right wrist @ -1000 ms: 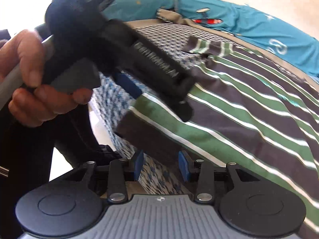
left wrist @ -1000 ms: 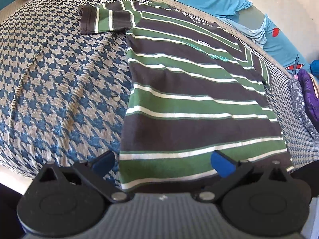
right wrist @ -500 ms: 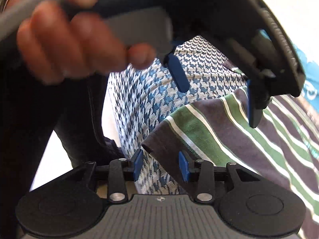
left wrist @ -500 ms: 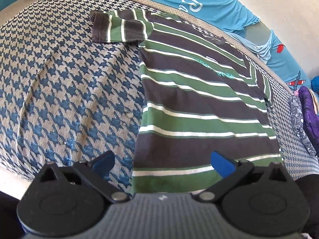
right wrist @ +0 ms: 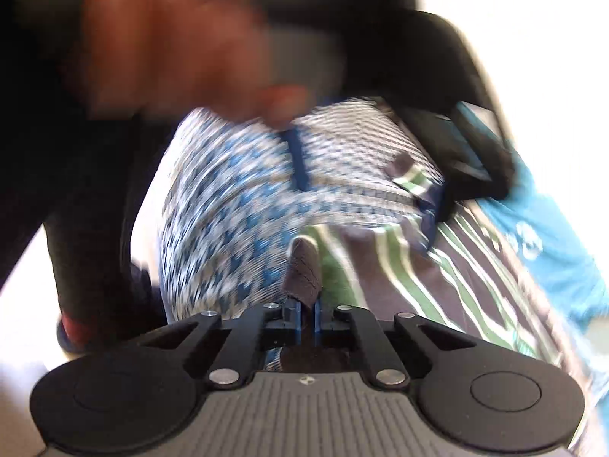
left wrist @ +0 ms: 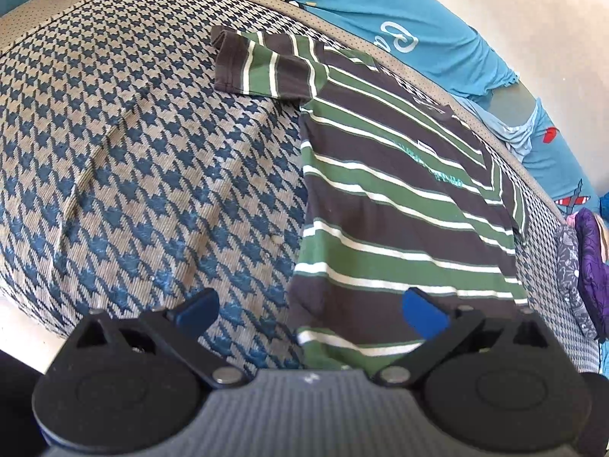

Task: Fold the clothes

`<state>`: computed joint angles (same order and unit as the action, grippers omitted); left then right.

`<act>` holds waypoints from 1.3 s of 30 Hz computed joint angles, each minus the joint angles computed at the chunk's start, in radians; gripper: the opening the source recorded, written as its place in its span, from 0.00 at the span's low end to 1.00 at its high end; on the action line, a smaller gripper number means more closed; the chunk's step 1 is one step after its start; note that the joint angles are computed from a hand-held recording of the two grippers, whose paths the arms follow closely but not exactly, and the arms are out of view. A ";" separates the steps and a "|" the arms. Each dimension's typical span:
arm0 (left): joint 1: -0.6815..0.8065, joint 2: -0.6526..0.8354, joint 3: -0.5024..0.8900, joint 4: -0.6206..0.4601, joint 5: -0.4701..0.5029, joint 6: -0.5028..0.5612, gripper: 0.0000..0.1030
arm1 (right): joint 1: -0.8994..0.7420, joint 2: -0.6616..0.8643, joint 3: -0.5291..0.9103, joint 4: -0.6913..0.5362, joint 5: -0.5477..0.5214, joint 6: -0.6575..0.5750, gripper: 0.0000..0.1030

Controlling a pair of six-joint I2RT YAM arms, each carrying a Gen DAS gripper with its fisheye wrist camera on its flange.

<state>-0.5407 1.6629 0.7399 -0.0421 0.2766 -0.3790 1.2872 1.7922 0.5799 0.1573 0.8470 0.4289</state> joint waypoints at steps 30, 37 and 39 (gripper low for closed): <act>-0.055 0.148 0.102 0.071 -0.096 -0.050 1.00 | -0.464 -1.096 -0.562 -0.034 -0.333 0.653 0.06; -0.083 0.271 0.267 0.027 -0.132 0.001 1.00 | -0.477 -1.009 -0.546 0.003 -0.290 0.631 0.10; -0.098 0.294 0.303 0.012 -0.134 0.020 1.00 | -0.482 -0.975 -0.523 -0.019 -0.245 0.609 0.11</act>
